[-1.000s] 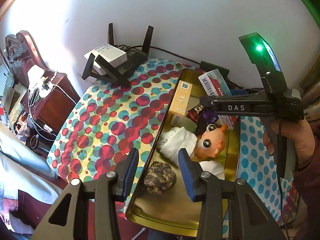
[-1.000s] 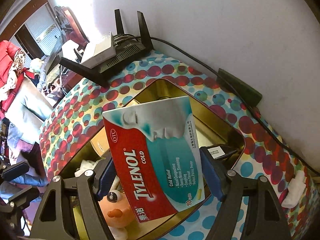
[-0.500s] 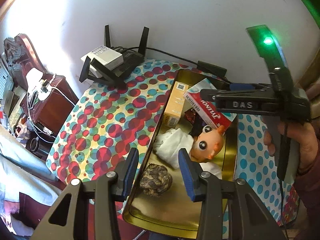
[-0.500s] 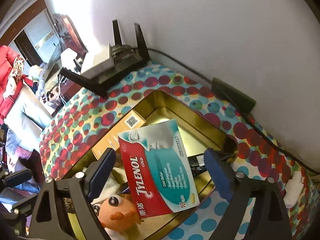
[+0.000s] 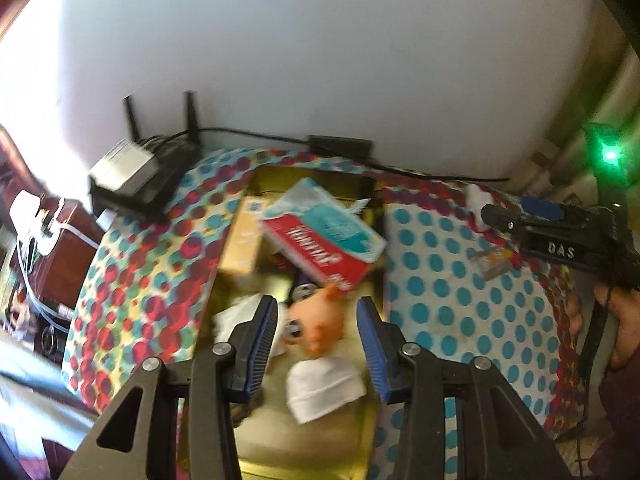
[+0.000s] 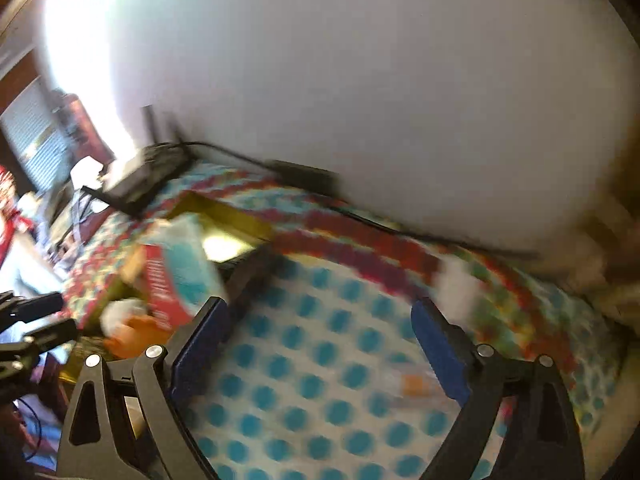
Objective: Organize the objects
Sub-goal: 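Move both grippers back to the white sock and medicine blister pack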
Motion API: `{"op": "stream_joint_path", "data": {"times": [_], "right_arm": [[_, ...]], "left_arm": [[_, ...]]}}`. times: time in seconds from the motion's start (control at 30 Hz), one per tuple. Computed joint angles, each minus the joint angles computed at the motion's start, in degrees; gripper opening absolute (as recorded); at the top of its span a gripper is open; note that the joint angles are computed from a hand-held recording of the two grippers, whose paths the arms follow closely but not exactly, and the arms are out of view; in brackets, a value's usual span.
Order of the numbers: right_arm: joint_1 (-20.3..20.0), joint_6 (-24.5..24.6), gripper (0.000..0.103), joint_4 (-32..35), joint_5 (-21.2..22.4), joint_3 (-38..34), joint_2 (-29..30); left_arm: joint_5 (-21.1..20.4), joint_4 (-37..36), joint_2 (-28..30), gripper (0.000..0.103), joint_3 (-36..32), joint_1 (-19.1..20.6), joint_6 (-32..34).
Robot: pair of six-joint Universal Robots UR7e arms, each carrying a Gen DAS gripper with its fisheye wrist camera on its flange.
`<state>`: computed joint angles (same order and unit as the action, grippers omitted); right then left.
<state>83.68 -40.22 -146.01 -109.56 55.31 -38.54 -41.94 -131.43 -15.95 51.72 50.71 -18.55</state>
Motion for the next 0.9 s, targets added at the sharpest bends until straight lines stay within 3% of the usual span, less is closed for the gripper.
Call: {"op": "stream_joint_path", "data": {"times": [0.17,0.6,0.9], "right_arm": [[-2.71,1.61,0.092,-1.55,-3.24,-3.12,0.57],[-4.4,3.91,0.092,9.0,-5.62,-23.22,12.18],[-4.59,3.64,0.077,13.53,-7.77,-30.49,16.53]], "left_arm": [[-1.44,1.94,3.71,0.042,-5.4,-0.7,3.29],[-1.05,8.58,9.45,0.042,-14.48,-1.83,4.62],[-0.31,12.05,12.36,0.042,-19.87,-1.64,4.21]]}}
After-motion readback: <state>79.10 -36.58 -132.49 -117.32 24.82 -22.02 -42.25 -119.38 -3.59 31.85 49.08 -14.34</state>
